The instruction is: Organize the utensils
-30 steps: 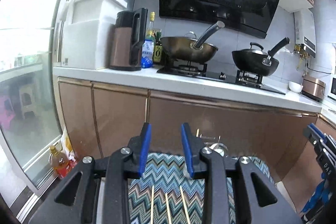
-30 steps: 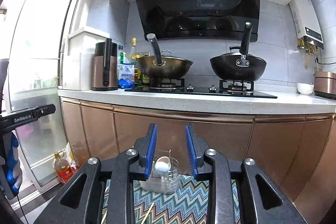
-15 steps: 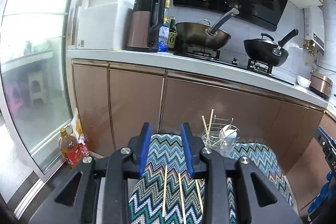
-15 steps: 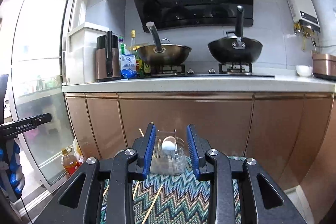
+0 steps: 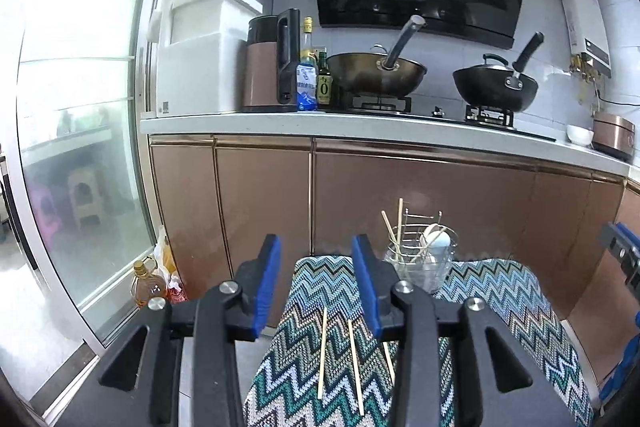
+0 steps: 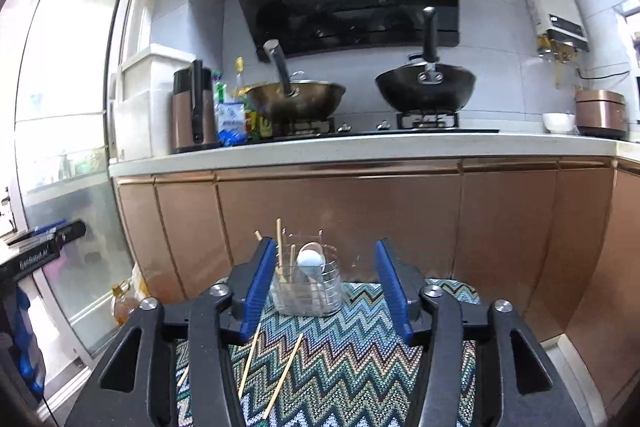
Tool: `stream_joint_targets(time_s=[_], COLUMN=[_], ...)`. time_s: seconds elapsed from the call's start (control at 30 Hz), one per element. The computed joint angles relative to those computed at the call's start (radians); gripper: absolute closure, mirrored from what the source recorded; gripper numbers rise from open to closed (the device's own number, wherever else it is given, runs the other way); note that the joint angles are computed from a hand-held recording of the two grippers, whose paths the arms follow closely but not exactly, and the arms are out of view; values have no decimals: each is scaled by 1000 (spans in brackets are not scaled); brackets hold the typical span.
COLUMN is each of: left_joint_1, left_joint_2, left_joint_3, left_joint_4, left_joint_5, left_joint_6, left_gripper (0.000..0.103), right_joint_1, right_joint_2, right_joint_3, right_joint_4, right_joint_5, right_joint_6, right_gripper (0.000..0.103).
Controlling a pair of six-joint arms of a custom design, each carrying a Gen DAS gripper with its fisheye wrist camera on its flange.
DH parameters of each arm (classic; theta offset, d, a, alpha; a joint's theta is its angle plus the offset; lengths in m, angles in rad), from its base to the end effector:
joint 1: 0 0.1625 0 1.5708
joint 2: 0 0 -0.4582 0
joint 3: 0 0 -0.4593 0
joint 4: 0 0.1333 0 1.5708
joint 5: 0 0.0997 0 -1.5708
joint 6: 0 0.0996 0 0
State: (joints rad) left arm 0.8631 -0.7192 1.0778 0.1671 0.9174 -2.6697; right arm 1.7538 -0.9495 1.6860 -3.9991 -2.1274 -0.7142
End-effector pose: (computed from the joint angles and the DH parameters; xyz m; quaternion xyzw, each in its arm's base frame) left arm -0.3683 -0.7287 0.1772 0.3234 0.7711 -0.5021 0.2206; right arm 0.2029 -0.6529 0.3357 0.0912 -0.6637 0.6467 0.3647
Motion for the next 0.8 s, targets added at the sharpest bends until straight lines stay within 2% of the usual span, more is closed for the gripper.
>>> stream_joint_targets(time_s=[0.13, 0.23, 0.43, 0.57, 0.67, 0.8], left_joint_1=[-5, -10, -20, -28, -33, -37], left_joint_2=[-13, -26, -59, -88, -107, -125], left_joint_3=[29, 54, 109, 160, 192, 218], left_joint_4=[-8, -30, -83, -154, -205, -242], left_joint_5=[7, 6, 10, 6, 1, 2], left_joint_6=[-5, 5, 30, 65, 92, 101], left_gripper=[68, 67, 67, 58, 56, 53], right_joint_1=[17, 29, 39, 41, 42, 41], right_joint_2=[29, 51, 61, 46, 37, 22], right_joint_3=[-23, -44, -57, -42, -32, -8], right_joint_4=[-140, -246, -382, -387, -371, -339], right_joint_5=[-47, -72, -84, -82, -83, -72], right_joint_6=[-68, -133, -218, -216, -219, -174], right_gripper=[21, 7, 1, 1, 1, 0])
